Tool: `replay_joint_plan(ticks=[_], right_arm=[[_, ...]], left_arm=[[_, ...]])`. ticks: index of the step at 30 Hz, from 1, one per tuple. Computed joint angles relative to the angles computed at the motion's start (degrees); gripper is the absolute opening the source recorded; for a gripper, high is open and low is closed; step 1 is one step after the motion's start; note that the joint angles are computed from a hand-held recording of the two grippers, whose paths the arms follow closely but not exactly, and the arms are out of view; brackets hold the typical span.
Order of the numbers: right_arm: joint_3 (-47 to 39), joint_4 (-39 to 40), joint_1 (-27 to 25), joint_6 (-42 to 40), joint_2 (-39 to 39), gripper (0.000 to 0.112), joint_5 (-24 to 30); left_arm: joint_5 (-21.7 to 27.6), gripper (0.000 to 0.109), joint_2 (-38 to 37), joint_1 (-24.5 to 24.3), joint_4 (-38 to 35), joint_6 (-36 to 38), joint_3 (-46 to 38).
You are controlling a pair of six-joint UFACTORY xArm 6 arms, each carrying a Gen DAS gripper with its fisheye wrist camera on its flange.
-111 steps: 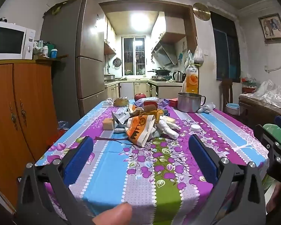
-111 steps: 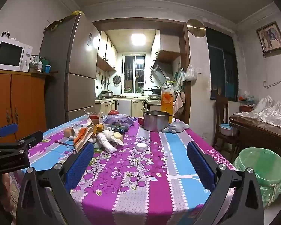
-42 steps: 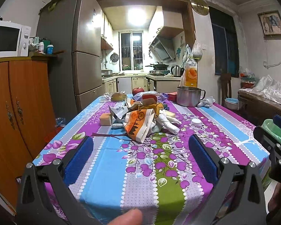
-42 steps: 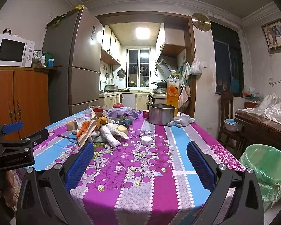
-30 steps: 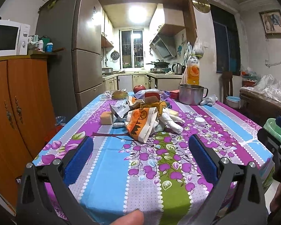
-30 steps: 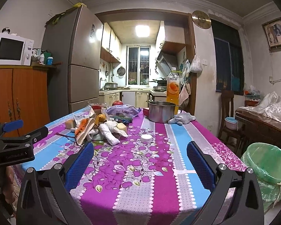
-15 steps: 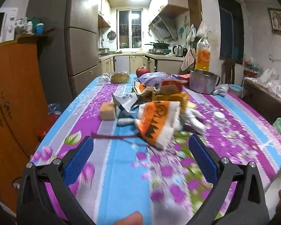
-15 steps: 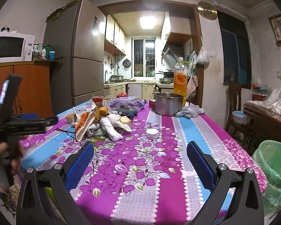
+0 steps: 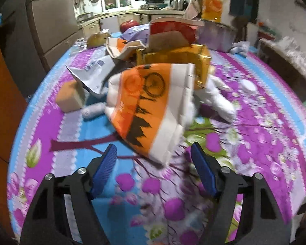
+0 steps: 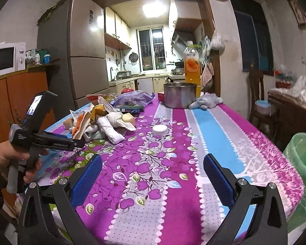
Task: Collect trash
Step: 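Grasp the orange-and-white paper bag with the left tool while the right tool grasps a white glove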
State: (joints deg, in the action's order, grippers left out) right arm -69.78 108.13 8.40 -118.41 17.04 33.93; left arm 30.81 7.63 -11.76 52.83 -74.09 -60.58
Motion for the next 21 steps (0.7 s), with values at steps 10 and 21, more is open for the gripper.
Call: replay_joint_plan(ticks=[10,21], right_arm=[[-3.57,-7.56,-0.77,5.28,2.13,0.098,5.54],[-28.87,-42.26,6.40,27.60,17.25,0.052,12.70]], left_arm=[[-0.60,0.022,-1.88,0.57,-5.09,1.73,1.37],[-5.64,0.017,-11.80,2.28,5.81,-14.82,11.66]])
